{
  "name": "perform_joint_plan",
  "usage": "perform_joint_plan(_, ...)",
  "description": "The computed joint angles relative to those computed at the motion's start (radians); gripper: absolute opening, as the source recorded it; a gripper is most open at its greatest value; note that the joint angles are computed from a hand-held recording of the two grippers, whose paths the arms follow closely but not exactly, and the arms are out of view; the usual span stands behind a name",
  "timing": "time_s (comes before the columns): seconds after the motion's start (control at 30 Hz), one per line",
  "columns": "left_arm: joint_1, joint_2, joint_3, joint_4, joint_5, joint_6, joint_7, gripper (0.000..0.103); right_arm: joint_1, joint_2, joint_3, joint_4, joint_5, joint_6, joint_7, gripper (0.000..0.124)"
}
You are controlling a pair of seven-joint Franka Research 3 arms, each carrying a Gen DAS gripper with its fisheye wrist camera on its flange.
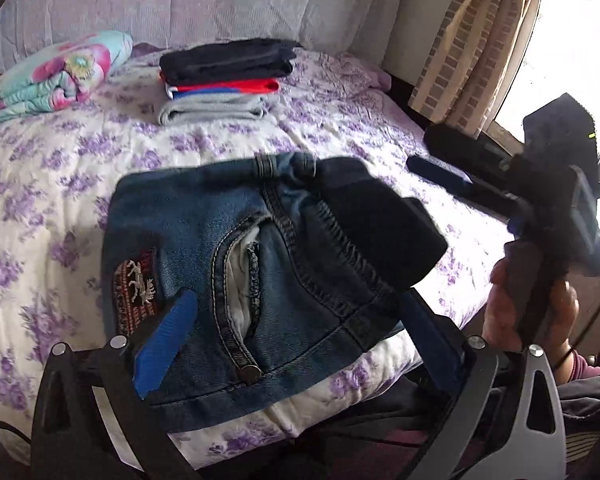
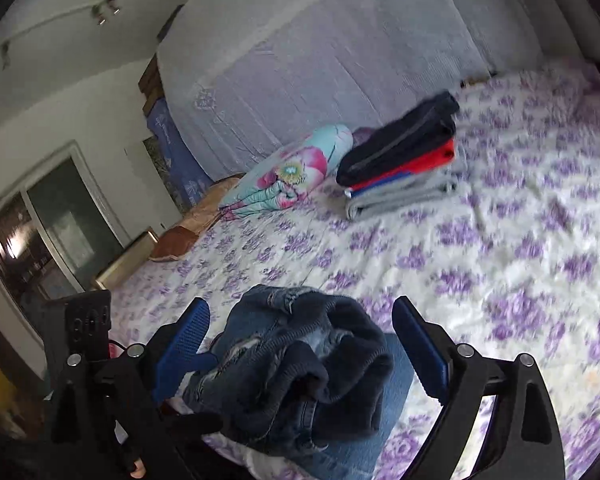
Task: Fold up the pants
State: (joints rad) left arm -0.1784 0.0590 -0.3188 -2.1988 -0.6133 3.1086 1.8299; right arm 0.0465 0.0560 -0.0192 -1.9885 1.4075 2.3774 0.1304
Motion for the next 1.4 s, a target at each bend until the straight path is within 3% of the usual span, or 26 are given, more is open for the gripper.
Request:
perform_joint_plan(0.03,0.004,0.017,-0.014,0.005,-0.038,0.011,0.039,0.098,0.026,0.005,0.016,-0.004,-0.115,0.081,0.051,0.078)
perform_joint_plan(0.07,0.036,0.033,-0.063,0.022,-0.146,0.009,0.144,0.098,0.054,0.026,0.027,-0.01,-0.277,0.174,0.155,0.065)
perform_joint_plan(0.1,0.054,0.046,-0.092,0.039,-0.212,-0.005,0.211,0.098,0.064,0.055,0.026,-0.011,-0.372,0.216,0.235,0.065)
perform_joint_plan(0.13,0.04,0.061,-0.086,0.043,-0.207,0.002,0.208,0.098,0.067,0.086,0.012,-0.006,-0.406,0.228,0.283,0.068)
perform_joint_plan(0.17,0.056,0.078,-0.112,0.055,-0.247,-0.005,0.254,0.098,0.035,0.12,0.015,0.018,-0.4,0.184,0.319,0.087)
perform_joint_plan(0.2,0.043,0.094,-0.111,0.051,-0.227,0.034,0.248,0.098,-0.032,0.158,0.043,0.057,-0.369,0.084,0.348,0.091)
perform_joint_plan(0.23,0.046,0.098,-0.116,0.048,-0.202,0.05,0.238,0.098,-0.064,0.186,0.038,0.088,-0.345,-0.014,0.376,0.091)
perform_joint_plan(0.27,0.079,0.095,-0.156,0.048,-0.23,0.053,0.271,0.098,-0.061,0.192,0.019,0.097,-0.33,-0.057,0.385,0.091)
perform_joint_plan(0.33,0.176,0.071,-0.25,0.066,-0.411,0.001,0.423,0.098,-0.079,0.162,0.033,0.071,-0.292,-0.067,0.331,0.091)
perform_joint_plan(0.43,0.209,-0.039,-0.225,0.045,-0.609,-0.152,0.569,0.098,-0.108,0.148,0.024,0.077,-0.252,-0.179,0.315,0.091)
perform_joint_plan(0.53,0.193,-0.162,-0.158,-0.018,-0.842,-0.169,0.766,0.098,-0.155,0.197,0.007,0.135,-0.231,-0.366,0.394,0.097)
perform_joint_plan(0.6,0.194,-0.193,-0.093,-0.046,-0.919,-0.206,0.796,0.098,-0.166,0.218,0.009,0.157,-0.24,-0.431,0.43,0.099)
perform_joint_plan(0.67,0.203,-0.155,-0.043,-0.044,-0.845,-0.23,0.687,0.098,-0.166,0.232,0.013,0.166,-0.27,-0.471,0.447,0.1)
perform_joint_plan(0.73,0.204,-0.085,0.002,-0.016,-0.782,-0.274,0.595,0.098,-0.149,0.229,0.015,0.155,-0.31,-0.442,0.465,0.1)
perform_joint_plan(0.87,0.172,0.049,0.065,0.088,-0.794,-0.421,0.62,0.098,-0.184,0.324,0.032,0.242,-0.277,-0.568,0.526,0.1)
perform_joint_plan(0.93,0.149,0.115,0.08,0.15,-0.762,-0.474,0.6,0.098,-0.185,0.356,0.045,0.288,-0.277,-0.587,0.558,0.1)
perform_joint_plan(1.03,0.104,0.144,0.07,0.182,-0.657,-0.374,0.546,0.098,-0.146,0.324,0.053,0.266,-0.324,-0.492,0.574,0.099)
perform_joint_plan(1.13,0.137,0.109,0.058,0.161,-0.749,-0.426,0.572,0.093,-0.114,0.228,0.053,0.169,-0.344,-0.371,0.512,0.074)
perform_joint_plan(1.17,0.139,0.079,0.061,0.141,-0.785,-0.438,0.589,0.09,-0.115,0.201,0.05,0.145,-0.335,-0.366,0.483,0.068)
perform_joint_plan(1.27,0.111,0.0,0.081,0.096,-0.811,-0.441,0.609,0.09,-0.123,0.159,0.033,0.123,-0.305,-0.407,0.443,0.067)
perform_joint_plan(1.33,0.071,-0.026,0.086,0.091,-0.732,-0.376,0.561,0.09,-0.123,0.169,0.021,0.146,-0.306,-0.425,0.457,0.067)
perform_joint_plan(1.4,0.052,-0.008,0.096,0.12,-0.669,-0.368,0.499,0.09,-0.119,0.185,0.015,0.173,-0.317,-0.405,0.475,0.067)
